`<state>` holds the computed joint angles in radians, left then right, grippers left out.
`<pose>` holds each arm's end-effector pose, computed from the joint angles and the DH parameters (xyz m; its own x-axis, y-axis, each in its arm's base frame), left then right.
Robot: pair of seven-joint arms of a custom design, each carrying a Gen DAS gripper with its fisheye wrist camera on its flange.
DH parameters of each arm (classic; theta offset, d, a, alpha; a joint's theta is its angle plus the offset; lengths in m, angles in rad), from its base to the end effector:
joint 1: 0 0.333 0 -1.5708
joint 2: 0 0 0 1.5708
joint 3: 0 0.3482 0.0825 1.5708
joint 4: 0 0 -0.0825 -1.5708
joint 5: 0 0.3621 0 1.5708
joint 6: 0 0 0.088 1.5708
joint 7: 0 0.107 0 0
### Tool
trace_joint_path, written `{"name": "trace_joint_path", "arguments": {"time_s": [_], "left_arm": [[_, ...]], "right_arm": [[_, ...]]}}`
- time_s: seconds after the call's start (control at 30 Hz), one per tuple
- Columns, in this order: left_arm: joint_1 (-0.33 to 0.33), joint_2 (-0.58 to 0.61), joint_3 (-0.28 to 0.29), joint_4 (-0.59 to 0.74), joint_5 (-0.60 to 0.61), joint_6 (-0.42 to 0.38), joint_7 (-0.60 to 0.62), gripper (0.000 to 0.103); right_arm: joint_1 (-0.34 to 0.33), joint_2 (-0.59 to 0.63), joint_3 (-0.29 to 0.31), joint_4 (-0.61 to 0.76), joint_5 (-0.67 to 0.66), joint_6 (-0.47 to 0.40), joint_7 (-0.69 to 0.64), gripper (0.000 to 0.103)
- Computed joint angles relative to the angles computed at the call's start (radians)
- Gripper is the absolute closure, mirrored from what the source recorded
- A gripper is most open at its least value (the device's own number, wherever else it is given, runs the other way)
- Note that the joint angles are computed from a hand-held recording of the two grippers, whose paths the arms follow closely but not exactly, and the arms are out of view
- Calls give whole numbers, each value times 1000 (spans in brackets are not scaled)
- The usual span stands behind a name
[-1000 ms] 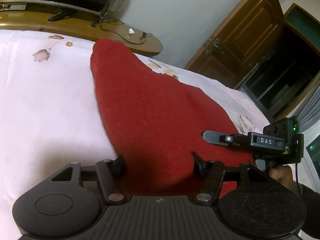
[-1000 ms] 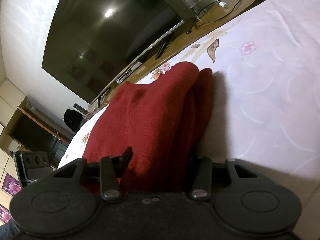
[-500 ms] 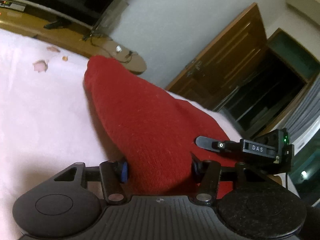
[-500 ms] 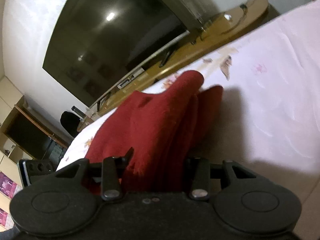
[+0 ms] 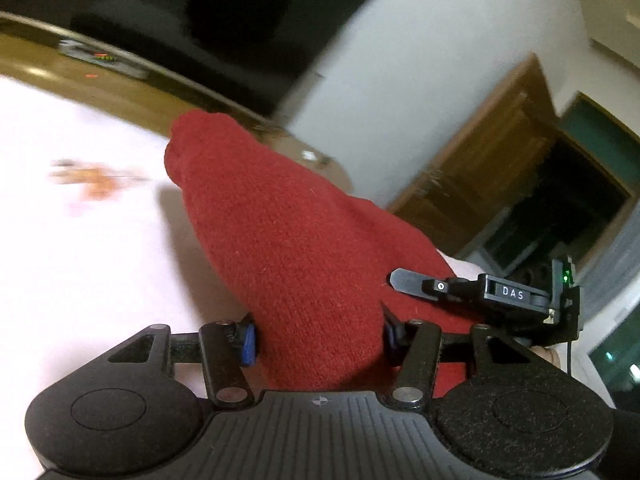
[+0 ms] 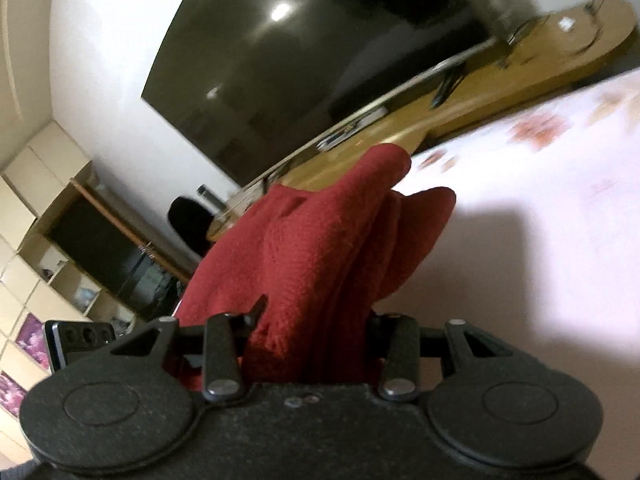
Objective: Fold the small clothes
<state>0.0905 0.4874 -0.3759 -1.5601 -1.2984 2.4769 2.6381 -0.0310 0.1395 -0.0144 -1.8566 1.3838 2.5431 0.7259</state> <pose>0.7004 -0.1481 0.4649 -0.5248 -0.5888 0.6147 -0.7185 -0.0808 -0.6908 0.6195 -0.0399 0.5373 0.1288 -0.7384 -0.6619 -0.6672 0.4292 -0.6088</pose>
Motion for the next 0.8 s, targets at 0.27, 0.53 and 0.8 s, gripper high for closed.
{"name": "trace_joint_path", "arguments": {"time_s": [0.27,0.53,0.8], "left_arm": [[103,-30,35,-141,18,12,-34,26],[49,-59,65,-83,-261,91,220,26],[-150,141,111,140,186,297,0,26]], "right_arm": [[38,155,92,60,-1,63,132,55],[98,44,62,10,-172,320,179,58],[162,167,36,80,-722,340,417,66]]}}
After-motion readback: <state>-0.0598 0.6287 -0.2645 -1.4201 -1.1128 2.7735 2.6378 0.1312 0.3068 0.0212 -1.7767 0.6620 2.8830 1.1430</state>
